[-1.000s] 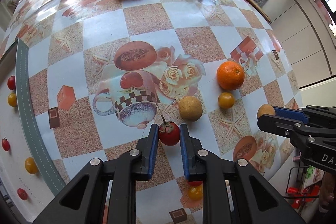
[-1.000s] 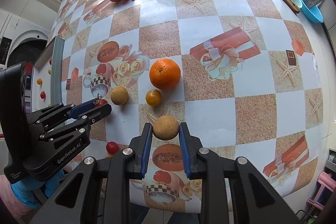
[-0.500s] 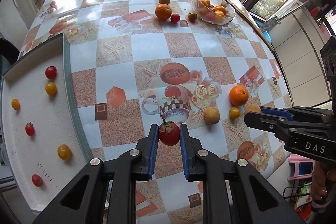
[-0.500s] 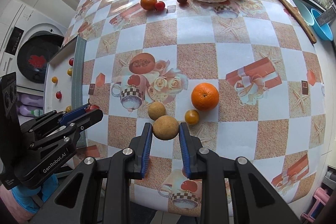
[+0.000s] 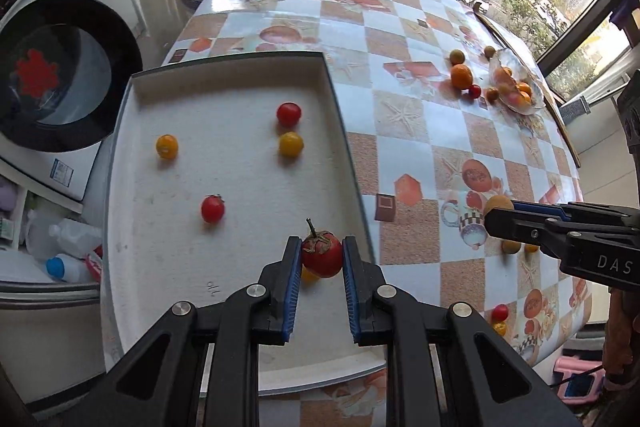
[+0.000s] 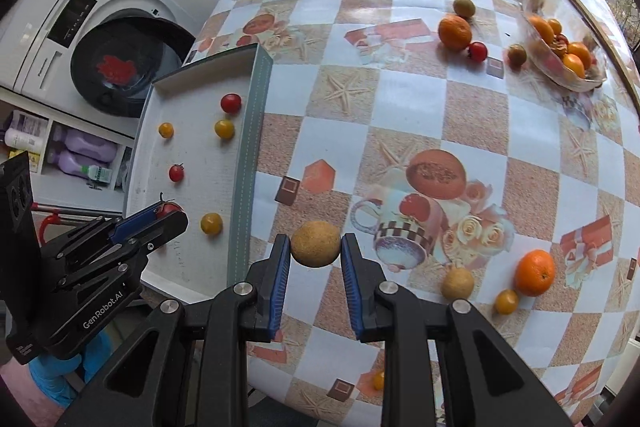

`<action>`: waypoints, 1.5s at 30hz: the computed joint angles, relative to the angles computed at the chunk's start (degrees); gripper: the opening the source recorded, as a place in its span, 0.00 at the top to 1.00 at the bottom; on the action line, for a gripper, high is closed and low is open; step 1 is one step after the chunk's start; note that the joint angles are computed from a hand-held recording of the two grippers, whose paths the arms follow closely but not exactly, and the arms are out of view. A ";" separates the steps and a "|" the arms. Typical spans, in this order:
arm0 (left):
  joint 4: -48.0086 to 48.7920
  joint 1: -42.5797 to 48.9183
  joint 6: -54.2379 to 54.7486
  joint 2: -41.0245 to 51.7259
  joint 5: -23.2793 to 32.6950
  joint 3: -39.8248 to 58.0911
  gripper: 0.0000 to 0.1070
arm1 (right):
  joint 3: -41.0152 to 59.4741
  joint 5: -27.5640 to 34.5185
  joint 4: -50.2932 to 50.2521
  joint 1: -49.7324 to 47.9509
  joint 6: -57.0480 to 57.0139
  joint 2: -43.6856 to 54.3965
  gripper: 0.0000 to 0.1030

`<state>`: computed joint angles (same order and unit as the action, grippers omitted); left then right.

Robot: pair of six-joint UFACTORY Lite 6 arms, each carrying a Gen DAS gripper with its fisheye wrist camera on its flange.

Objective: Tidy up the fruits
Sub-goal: 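Carry both fruits into the white tray and open both tools, then move both tools back over the table toward another tan fruit and yellow tomato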

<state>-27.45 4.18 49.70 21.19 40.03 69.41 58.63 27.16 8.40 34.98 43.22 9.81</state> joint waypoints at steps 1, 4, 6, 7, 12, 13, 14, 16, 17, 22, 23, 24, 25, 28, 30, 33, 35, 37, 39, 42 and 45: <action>0.48 1.38 0.07 1.25 -0.21 1.32 0.80 | 2.71 0.05 0.80 0.26 -0.99 2.53 0.73; 2.15 4.82 -0.32 5.52 -0.88 5.57 0.80 | 11.47 0.94 2.44 1.14 -3.35 10.22 0.73; 3.41 6.36 -1.15 8.75 -1.17 8.61 0.80 | 17.21 1.97 3.00 1.78 -4.66 15.18 0.73; 4.01 6.94 -1.54 10.37 -1.39 10.06 0.80 | 20.07 2.53 3.34 2.03 -5.35 17.66 0.73; 7.42 8.11 -4.06 17.35 -2.64 15.97 0.80 | 34.05 6.01 4.91 2.63 -7.55 29.57 0.73; 7.95 8.12 -4.44 18.32 -2.82 16.77 0.80 | 36.57 6.67 5.13 2.68 -7.79 31.77 0.73; 8.53 8.04 -4.76 19.16 -3.17 17.37 0.80 | 39.29 7.58 5.09 2.76 -7.83 33.96 0.73; 9.73 7.92 -5.48 20.65 -3.42 18.42 0.80 | 45.26 9.71 4.76 2.91 -7.72 38.54 0.73; 10.23 7.84 -5.83 21.33 -3.45 18.86 0.80 | 48.04 10.78 4.51 2.95 -7.75 40.66 0.73; 12.78 7.36 -6.52 22.36 -5.51 18.51 0.80 | 61.17 16.96 2.13 2.98 -7.39 50.23 0.73; 12.89 7.33 -6.45 22.31 -5.70 18.39 0.80 | 63.90 18.35 1.66 3.04 -7.36 52.07 0.72; 13.37 7.27 -6.76 22.42 -5.69 18.51 0.79 | 66.15 19.61 1.12 2.96 -7.44 53.54 0.72; 14.36 7.11 -7.66 22.62 -5.73 18.76 0.77 | 68.81 21.09 0.48 2.98 -7.34 55.23 0.72; 16.05 6.83 -8.99 21.54 -7.92 17.23 0.35 | 75.44 24.45 -0.18 3.04 -7.59 59.66 0.72; 15.59 6.63 -7.47 20.29 -8.84 15.91 0.35 | 78.76 26.10 0.06 2.98 -7.92 61.80 0.71; 17.99 5.83 -8.94 19.99 -9.53 15.43 0.35 | 77.14 24.75 0.85 2.68 -8.41 60.77 0.63; 17.75 5.88 -9.00 20.16 -8.85 15.94 0.35 | 74.70 22.95 1.28 2.56 -8.31 58.89 0.56; 18.28 5.70 -9.66 19.88 -8.82 15.86 0.35 | 71.25 20.43 1.65 2.42 -8.19 56.08 0.43; 18.97 5.18 -10.35 19.21 -9.03 15.22 0.35 | 67.86 18.56 0.54 2.45 -6.75 52.99 0.24; 19.07 4.31 -10.16 17.53 -9.23 13.72 0.35 | 59.76 14.35 0.35 2.10 -5.24 46.69 0.22; 18.56 3.08 -9.24 15.34 -9.37 11.84 0.35 | 50.66 11.49 -0.74 1.61 -2.82 39.84 0.22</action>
